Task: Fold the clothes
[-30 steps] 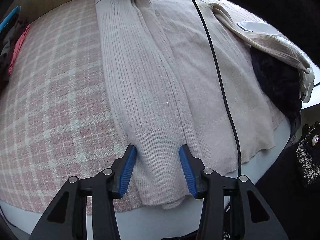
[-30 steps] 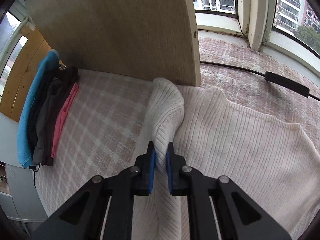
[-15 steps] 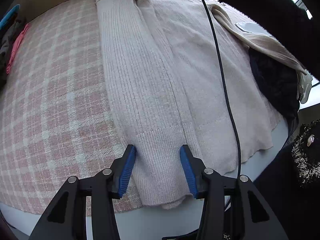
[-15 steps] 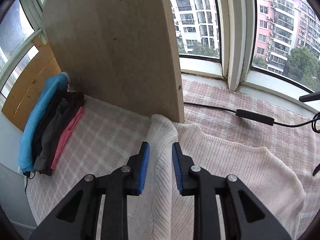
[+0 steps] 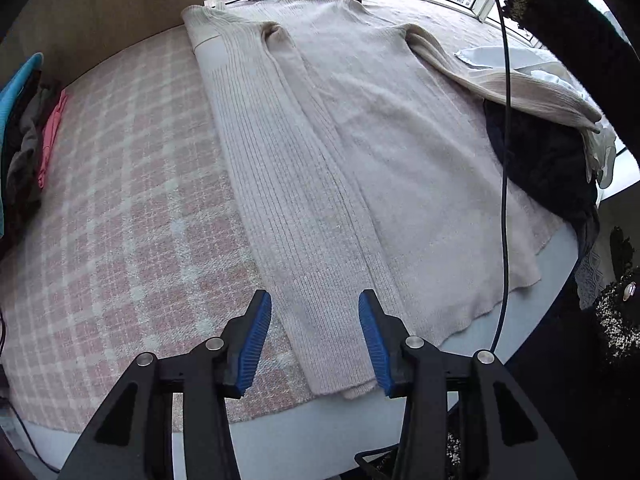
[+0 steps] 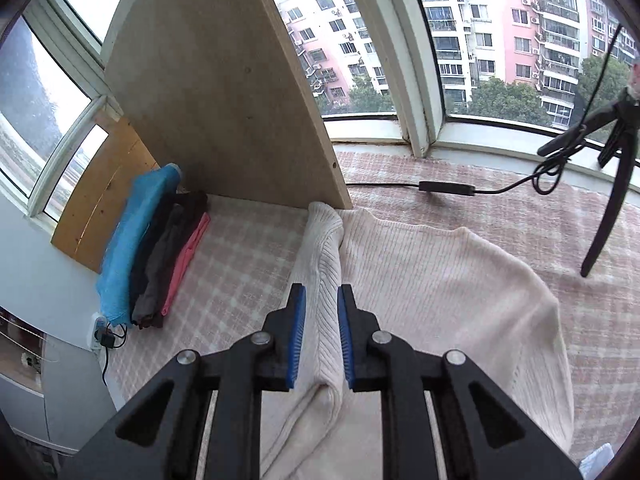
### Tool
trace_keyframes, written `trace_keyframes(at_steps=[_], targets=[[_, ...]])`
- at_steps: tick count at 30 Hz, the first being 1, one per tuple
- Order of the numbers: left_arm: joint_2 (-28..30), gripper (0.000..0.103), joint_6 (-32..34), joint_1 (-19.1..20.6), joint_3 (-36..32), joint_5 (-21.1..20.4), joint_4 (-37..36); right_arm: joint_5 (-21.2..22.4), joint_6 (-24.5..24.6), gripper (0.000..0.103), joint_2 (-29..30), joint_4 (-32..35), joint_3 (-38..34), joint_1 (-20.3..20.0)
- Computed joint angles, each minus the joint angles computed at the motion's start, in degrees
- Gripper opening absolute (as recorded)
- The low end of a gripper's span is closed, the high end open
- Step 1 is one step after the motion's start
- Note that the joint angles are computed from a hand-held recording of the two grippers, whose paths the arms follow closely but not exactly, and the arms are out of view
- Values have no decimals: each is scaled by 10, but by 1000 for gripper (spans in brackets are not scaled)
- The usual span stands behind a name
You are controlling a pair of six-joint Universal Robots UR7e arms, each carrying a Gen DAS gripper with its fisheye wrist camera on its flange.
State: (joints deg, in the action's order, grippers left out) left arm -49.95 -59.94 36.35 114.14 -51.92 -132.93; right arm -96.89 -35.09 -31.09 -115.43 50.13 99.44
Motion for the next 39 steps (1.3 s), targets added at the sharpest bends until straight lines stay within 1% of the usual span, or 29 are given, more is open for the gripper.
trace_keyframes(at_steps=[2,3,5,6,8,9,10,13,15,16,17,18,20,21,22,23,25,26,29,31,32,33,34,35,37,38,39], targets=[[0,43,37,-6,2,-1,-35,-22,-11,16,-70,-33,63,-9],[5,43,61,-8,-3,-4,-50,-40,-12,16,-101,-48,90,-15],[17,43,147,20,-38,-13,-74,-78,-12,17,-153,-74,133,-29],[18,43,164,12,-44,-22,-71,-98,-11,17,-176,-86,151,-37],[21,43,185,-8,-58,-39,-58,-129,-10,20,-214,-105,181,-58],[23,43,196,-17,-66,-47,-52,-140,-8,21,-230,-104,192,-71],[38,43,194,-20,-83,-45,-44,-147,-11,21,-243,-100,203,-83],[77,43,178,-25,-134,-38,-23,-166,-46,21,-263,-97,228,-109],[102,43,174,-20,-168,-37,-37,-154,-59,21,-266,-77,218,-127],[119,43,177,-16,-191,-36,-41,-147,-60,21,-259,-54,200,-132],[138,43,181,-13,-221,-35,-37,-142,-66,21,-253,-30,182,-135],[158,43,186,-11,-252,-34,-32,-141,-76,21,-249,-22,170,-136],[201,43,209,-6,-321,-34,-37,-133,-96,21,-244,2,147,-137],[221,45,222,-6,-355,-39,-36,-127,-104,21,-244,17,136,-139],[237,46,229,-6,-385,-46,-35,-121,-109,22,-244,31,126,-141],[253,47,236,-5,-416,-53,-34,-113,-113,26,-247,40,120,-144],[284,54,246,-2,-475,-73,-35,-97,-123,33,-254,50,116,-150],[297,56,242,2,-501,-80,-31,-91,-127,34,-258,53,117,-153],[345,59,240,17,-598,-105,10,-76,-138,34,-269,58,120,-163],[386,60,232,26,-676,-99,72,-66,-138,34,-270,59,117,-168],[402,57,229,29,-703,-94,94,-61,-137,34,-270,59,116,-171],[409,42,229,32,-710,-90,94,-56,-137,34,-270,60,114,-173],[402,23,229,35,-694,-98,72,-52,-137,34,-268,60,110,-175],[395,17,229,37,-676,-107,47,-47,-136,34,-266,61,106,-176],[352,4,220,31,-595,-102,-26,-38,-129,34,-252,83,82,-176],[333,4,215,28,-559,-100,-60,-33,-124,34,-241,96,66,-175],[311,4,201,20,-522,-79,-76,-31,-121,34,-228,107,50,-171]])
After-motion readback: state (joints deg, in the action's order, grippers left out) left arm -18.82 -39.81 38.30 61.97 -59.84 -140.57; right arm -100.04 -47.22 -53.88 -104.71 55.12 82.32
